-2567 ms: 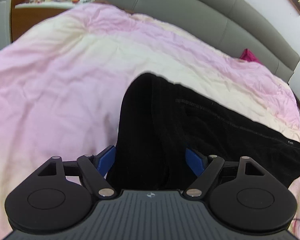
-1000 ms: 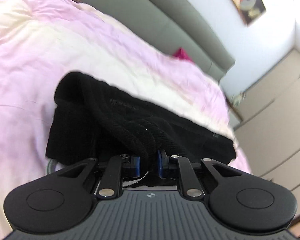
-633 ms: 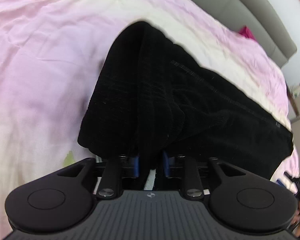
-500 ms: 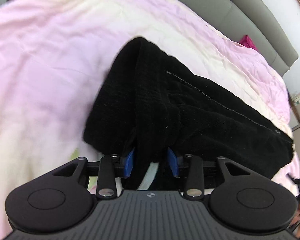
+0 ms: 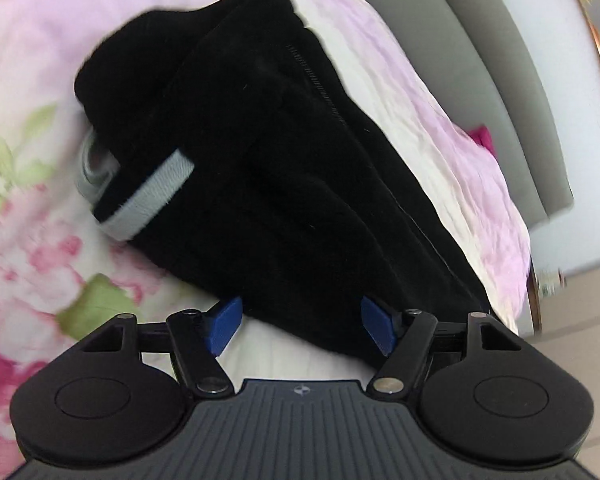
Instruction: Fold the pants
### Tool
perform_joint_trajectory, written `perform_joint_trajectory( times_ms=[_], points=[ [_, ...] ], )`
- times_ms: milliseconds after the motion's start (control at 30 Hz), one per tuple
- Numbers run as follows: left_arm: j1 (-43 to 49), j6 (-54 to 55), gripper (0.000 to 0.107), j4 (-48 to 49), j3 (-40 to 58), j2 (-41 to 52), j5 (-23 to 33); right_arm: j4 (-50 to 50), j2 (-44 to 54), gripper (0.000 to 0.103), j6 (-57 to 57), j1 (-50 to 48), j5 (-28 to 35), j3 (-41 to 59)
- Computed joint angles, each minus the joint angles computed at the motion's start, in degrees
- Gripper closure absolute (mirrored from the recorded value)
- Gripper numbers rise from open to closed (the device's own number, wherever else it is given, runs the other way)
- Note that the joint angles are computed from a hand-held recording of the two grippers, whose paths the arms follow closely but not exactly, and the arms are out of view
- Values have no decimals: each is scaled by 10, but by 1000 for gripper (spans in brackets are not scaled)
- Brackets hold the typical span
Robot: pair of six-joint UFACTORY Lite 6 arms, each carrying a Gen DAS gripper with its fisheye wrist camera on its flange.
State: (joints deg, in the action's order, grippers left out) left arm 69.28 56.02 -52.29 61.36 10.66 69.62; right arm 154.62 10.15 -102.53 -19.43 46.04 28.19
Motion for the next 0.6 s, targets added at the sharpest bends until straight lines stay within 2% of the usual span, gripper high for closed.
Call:
perform_joint_trajectory(
  times_ms=[33,100,200,300,500,600],
  points=[
    [-18,0,20,-25,-21,1,-32,8,23,31,-1,-9,10,14],
    [-31,3,4,-77,-65,-13,-68,-1,71,31,11,-29,23,52],
    [-41,29,4,-156,-116,-24,-88,-26,136,30,28,-51,27,123],
    [-50,20,4,-193,-153,-53,-123,-51,193,30,40,-55,14,201],
    [0,79,4,-315,-281,-113,-112,-56,255,29,30,-39,-7,291],
    [21,49,4,-269,-356,-203,-110,-48,253,30,12,-35,5,282]
  ],
)
